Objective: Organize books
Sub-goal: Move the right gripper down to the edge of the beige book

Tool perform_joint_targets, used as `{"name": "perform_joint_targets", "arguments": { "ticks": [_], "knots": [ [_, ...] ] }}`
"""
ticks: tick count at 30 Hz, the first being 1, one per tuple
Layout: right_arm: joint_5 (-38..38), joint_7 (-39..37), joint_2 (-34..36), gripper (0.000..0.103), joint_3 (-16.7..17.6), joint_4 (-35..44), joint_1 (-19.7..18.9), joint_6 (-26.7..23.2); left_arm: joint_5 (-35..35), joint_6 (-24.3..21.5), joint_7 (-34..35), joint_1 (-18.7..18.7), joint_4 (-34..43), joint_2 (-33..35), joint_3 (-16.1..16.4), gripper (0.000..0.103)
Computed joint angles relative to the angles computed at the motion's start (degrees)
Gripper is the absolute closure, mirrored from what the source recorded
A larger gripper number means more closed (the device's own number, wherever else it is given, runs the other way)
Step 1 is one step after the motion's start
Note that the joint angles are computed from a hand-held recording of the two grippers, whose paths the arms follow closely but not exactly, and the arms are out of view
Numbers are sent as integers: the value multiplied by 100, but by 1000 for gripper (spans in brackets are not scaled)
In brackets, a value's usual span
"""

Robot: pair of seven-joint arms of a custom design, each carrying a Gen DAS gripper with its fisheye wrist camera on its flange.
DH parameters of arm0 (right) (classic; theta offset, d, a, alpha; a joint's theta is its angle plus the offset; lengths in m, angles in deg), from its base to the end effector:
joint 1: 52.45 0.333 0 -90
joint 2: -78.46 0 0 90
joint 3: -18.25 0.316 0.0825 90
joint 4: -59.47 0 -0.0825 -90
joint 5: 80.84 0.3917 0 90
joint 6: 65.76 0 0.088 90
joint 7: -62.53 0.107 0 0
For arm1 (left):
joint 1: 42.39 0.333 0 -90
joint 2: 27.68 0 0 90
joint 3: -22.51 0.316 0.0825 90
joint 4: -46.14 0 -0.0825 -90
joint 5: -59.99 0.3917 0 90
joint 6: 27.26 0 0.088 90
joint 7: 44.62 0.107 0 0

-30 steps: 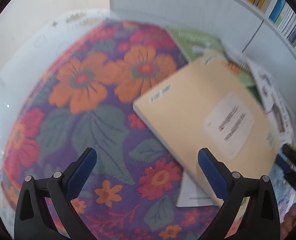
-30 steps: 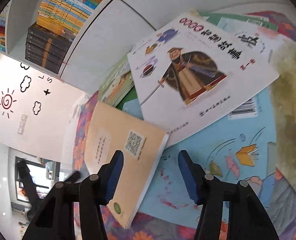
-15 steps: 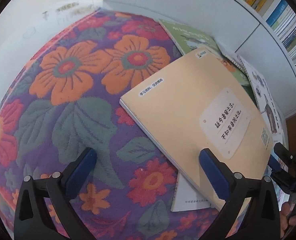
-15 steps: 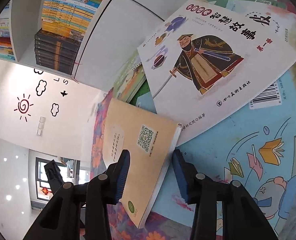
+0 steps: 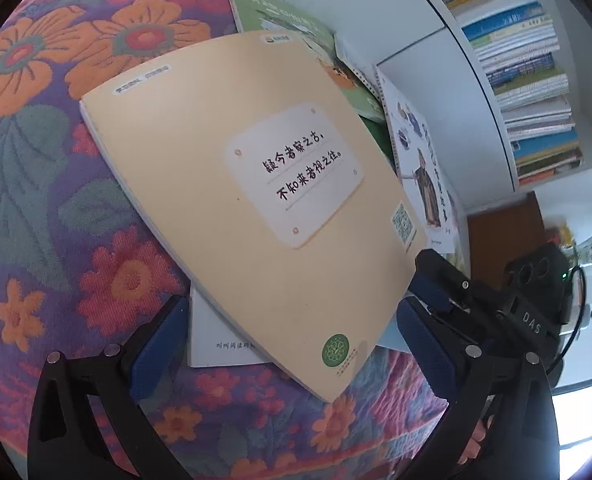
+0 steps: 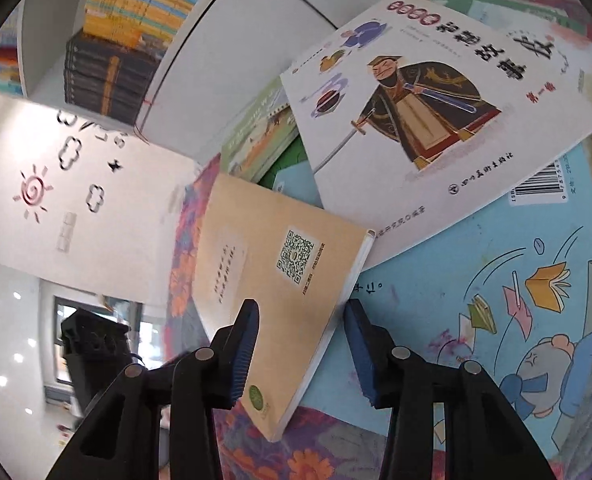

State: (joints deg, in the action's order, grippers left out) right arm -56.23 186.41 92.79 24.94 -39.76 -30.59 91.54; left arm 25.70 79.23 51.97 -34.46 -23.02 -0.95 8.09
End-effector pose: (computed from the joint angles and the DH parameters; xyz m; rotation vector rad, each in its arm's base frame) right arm 0.6142 0.3063 0.5186 -1.2487 1.9688 0.1803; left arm 0.7144 -0.0814 0.5571 1.8058 -1.9421 0.8762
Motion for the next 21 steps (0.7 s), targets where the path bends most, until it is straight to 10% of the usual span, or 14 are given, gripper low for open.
{"name": "perform_joint_targets", "arguments": {
  "ticks": [9, 12, 21],
  "knots": [
    [-175, 140, 179, 60, -27, 15, 104, 549, -576, -449, -94, 299, 408, 391, -140, 1],
    [-618, 592, 244, 76, -245, 142, 287, 382, -545, -488, -79, 289, 443, 418, -150, 1],
    [575, -590, 414, 85, 331, 310, -80, 762, -326, -474, -26, 203, 497, 409, -128, 1]
  ]
}}
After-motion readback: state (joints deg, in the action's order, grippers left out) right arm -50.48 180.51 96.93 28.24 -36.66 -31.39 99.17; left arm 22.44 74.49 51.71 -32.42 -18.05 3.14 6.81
